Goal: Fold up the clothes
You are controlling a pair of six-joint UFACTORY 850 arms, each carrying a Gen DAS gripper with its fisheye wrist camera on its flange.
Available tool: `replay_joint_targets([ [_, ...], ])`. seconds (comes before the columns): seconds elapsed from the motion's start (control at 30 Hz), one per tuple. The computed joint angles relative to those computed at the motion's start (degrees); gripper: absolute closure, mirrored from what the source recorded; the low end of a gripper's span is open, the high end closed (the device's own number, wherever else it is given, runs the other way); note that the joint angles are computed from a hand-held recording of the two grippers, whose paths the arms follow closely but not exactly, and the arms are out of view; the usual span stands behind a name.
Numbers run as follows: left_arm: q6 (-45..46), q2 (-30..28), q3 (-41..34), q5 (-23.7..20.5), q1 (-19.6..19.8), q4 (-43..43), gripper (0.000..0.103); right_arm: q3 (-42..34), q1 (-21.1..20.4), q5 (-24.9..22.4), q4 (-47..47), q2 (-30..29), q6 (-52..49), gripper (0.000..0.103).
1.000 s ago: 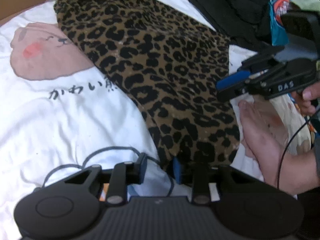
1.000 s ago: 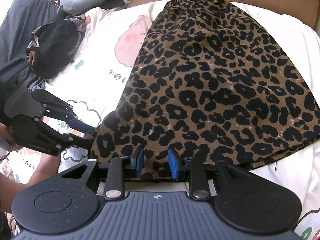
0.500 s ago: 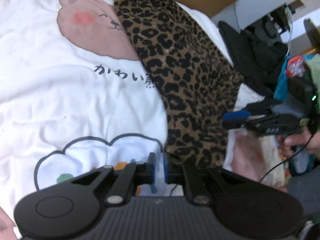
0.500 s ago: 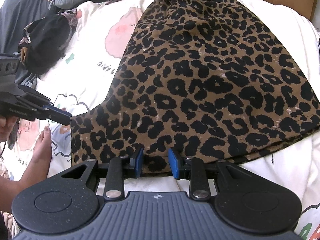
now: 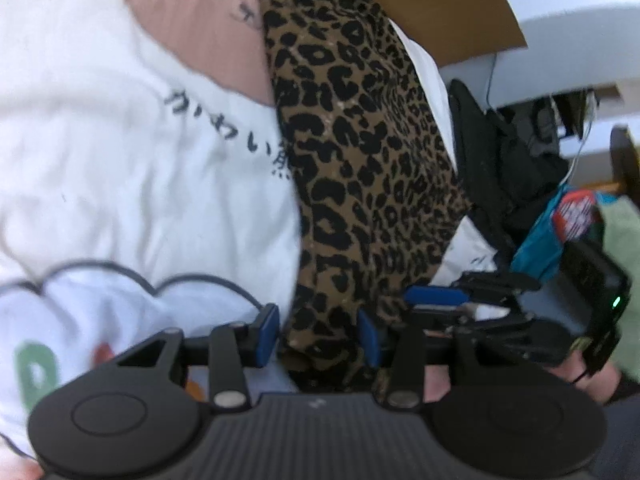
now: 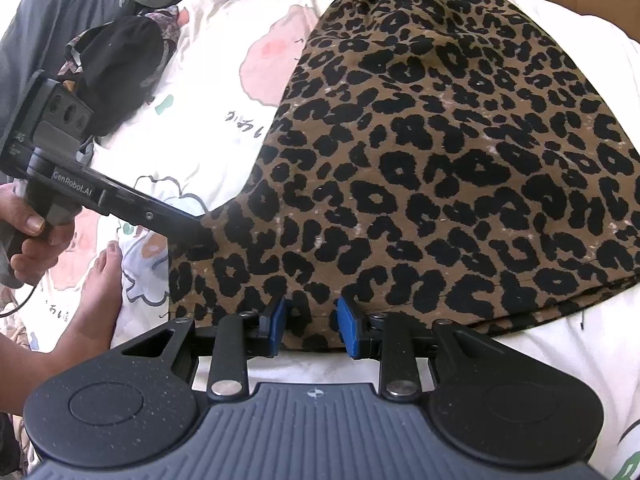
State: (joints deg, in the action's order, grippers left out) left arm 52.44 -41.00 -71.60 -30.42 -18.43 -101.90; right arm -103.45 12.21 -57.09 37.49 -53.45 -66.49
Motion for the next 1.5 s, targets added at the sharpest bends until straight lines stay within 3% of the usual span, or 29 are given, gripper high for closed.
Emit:
replay_joint_targets([
  [0.4,-0.74,-2.06,2.82,-10.18,-0.27,-10.8,0.06,2.84,1.95,-6.41,2.02,0.45,-8.28,0.069],
  [0.8,-0.06,-2.56,3.53,-11.29,-0.98,-15.76,0.059,3.15,3.09,-9.62,3.06,-0.38,-10.01,0.071],
  [0.9,-0.24,-2.93,3.16,-11.19,-1.14,-16.06,0.059,2.28,3.34,-12.01,4.0,-1.42,-9.81,0.081],
  [1.13,0.14,-2.99,3.2,-10.57,-1.46,-16.72,0.06,1.09,2.6,-11.6,4.09,-1.29,-9.34,0.081],
  [1.27,0.6,-2.88,2.9,-9.6,-1.88,-16.41,0.066,-0.68,1.66,-12.49,3.16,-1.66,-8.1,0.081],
  [1.33,-0.42,-2.93,2.68,-8.96,-1.93,-15.04,0.088,-1.18,1.16,-12.81,2.84,-1.6,-7.76,0.08],
  [1.37,-0.86,-2.92,2.72,-8.84,-1.92,-14.58,0.091,-1.36,0.92,-12.75,2.64,-1.53,-7.61,0.08],
  [1.5,-0.73,-2.37,3.86,-9.74,-1.58,-14.9,0.095,-2.24,-0.31,-10.17,2.18,-1.4,-6.1,0.079],
])
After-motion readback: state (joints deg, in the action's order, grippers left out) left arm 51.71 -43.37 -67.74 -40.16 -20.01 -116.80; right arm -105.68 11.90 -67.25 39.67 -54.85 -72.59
